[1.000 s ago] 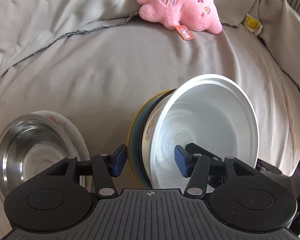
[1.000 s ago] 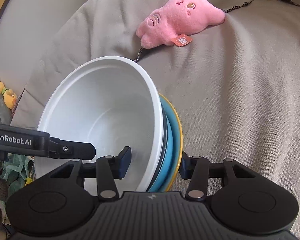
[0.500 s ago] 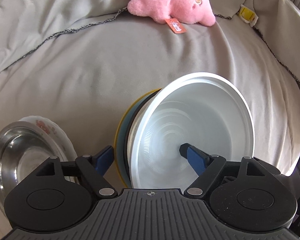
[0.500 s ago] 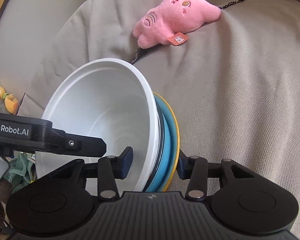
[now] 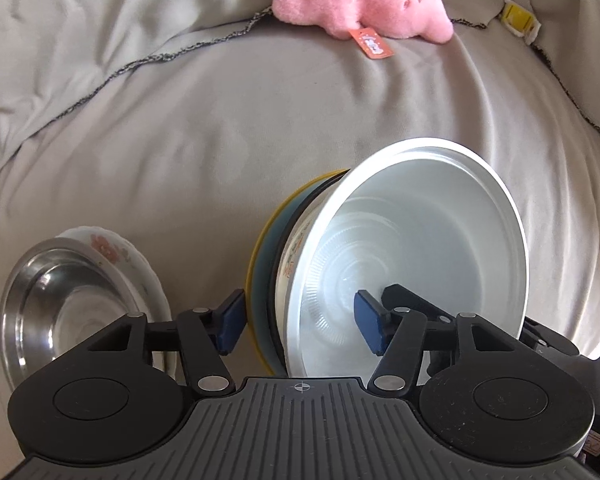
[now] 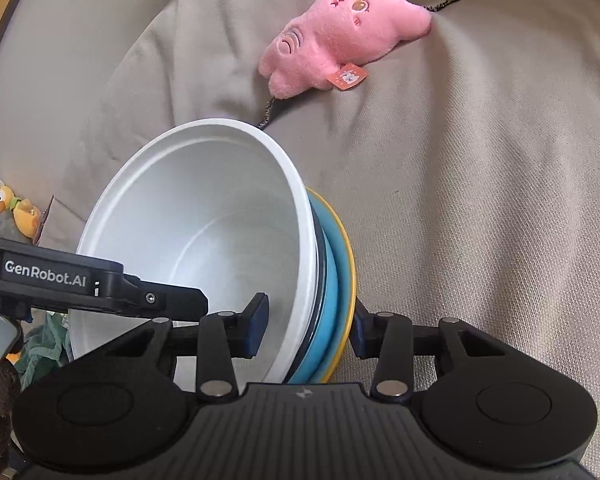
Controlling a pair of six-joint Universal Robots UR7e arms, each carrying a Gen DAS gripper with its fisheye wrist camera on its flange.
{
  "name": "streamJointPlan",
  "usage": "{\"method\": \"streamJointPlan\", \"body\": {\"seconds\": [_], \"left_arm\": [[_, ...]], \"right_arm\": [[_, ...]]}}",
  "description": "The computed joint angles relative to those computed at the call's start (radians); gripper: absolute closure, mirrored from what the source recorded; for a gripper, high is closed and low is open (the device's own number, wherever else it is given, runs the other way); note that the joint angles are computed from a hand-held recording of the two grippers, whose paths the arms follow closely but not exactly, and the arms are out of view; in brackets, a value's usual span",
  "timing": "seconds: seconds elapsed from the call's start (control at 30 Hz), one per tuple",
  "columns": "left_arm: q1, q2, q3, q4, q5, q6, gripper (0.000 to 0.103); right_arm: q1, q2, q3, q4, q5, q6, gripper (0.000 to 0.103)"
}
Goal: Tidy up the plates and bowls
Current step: 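Lift the three-bowl stack with the right tool, tilting it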
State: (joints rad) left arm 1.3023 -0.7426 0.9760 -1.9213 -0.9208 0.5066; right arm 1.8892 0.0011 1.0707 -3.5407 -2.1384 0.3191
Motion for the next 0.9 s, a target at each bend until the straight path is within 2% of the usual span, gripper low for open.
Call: {"method": "streamJointPlan", "body": {"seconds": [0.33,0.47,0.6,0.73,0.9], "left_arm": [[-0.018,-0.015,0.084,-0.071,0.105,0.071,0.041],[-0.022,-0.033,0.118,-0.115,0.098,0.119,0.044],[-0.023,-0.039,0.131,-0.136,0.089,0.136,0.044],[-0.027,-0.044,0.168,-0.188,0.123,0.160,0.044],[-0.018,-0.014,0.109,-0.136,0.122,0.108,0.044]], "right_arm": [[-0.004,-0.003,0.006,-0.008,0.019,0.003,0.065],[-0.010,-0.006,0.010,-0.007,0.026,0.013,0.065],[-0.029,-0.027,0.043,-0.019,0.075,0.048,0.064],[-0.034,-0.031,0.052,-0.030,0.106,0.055,0.062],[-0.033,-0.029,0.040,-0.019,0.119,0.035,0.060]]}}
